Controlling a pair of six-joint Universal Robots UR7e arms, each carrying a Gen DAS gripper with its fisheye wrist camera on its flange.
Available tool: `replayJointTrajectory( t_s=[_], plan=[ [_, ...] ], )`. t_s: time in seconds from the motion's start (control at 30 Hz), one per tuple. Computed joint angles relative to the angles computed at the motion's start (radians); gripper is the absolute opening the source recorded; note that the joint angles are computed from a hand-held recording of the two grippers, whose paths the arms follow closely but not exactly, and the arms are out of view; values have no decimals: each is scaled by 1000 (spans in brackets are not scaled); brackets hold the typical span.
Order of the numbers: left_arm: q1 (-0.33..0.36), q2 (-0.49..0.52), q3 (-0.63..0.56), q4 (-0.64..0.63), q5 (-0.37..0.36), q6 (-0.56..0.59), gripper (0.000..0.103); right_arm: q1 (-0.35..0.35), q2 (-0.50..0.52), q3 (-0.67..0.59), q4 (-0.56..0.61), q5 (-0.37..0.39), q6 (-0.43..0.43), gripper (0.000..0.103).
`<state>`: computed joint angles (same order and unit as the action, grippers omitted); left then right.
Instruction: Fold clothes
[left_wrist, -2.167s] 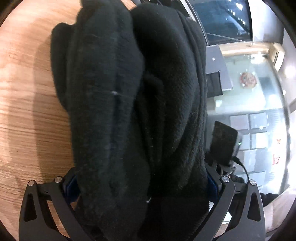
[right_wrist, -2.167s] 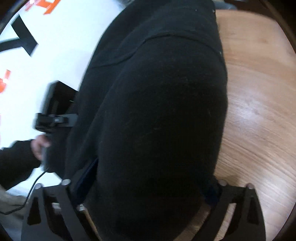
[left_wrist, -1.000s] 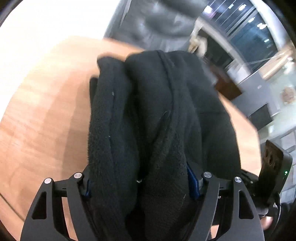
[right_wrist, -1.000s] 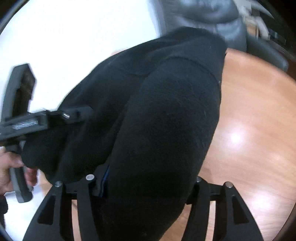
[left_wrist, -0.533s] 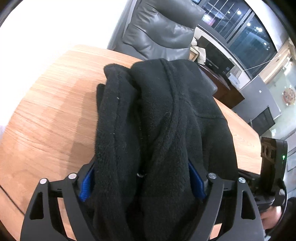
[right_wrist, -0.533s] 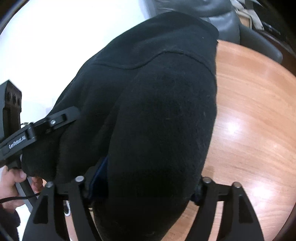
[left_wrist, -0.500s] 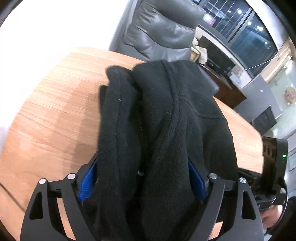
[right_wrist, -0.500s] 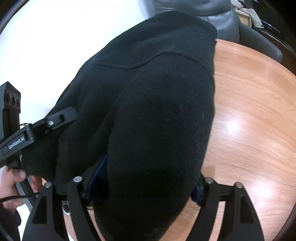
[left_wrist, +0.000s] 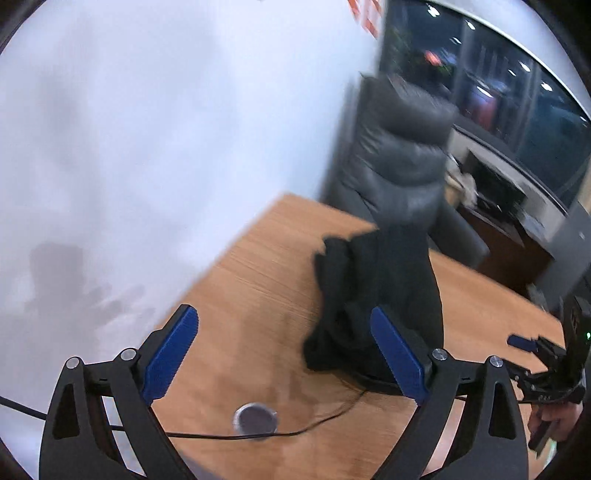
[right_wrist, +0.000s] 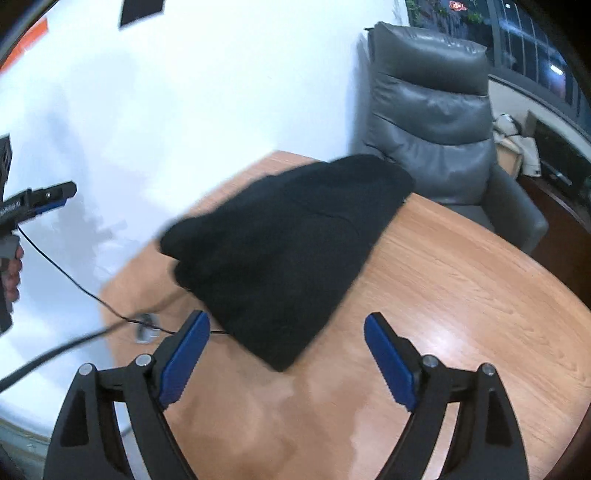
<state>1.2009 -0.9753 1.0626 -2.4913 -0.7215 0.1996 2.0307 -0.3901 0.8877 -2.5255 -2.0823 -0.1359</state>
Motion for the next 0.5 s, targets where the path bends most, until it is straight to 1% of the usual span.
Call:
replayJointTrajectory(
  t_s=[0.03, 0.1, 0.23, 0.33, 0.4, 0.47, 0.5],
  plan=[
    [-18, -27, 40, -43, 23, 10, 97, 7, -20, 32, -24, 6, -19, 89],
    [-57, -75, 111, -119, 81, 18, 100, 9, -14, 19, -45, 33, -48, 89],
    [-108, -129, 188, -168, 175, -22, 100, 3, -33, 24, -57, 123, -81, 89],
    [-148, -168, 244, -204, 219, -22, 100, 16, -62, 52, -92, 178, -123, 89],
    [-178, -188, 266, -203, 231, -25, 100, 17, -82, 68, -101, 208, -152, 89],
    [-202, -214, 292, -195, 233, -24, 103, 17, -102, 93, -104, 205, -164, 89],
    [-203, -216, 293, -171, 223, -31, 103, 16, -112, 106, -105, 199, -167, 90]
  ],
)
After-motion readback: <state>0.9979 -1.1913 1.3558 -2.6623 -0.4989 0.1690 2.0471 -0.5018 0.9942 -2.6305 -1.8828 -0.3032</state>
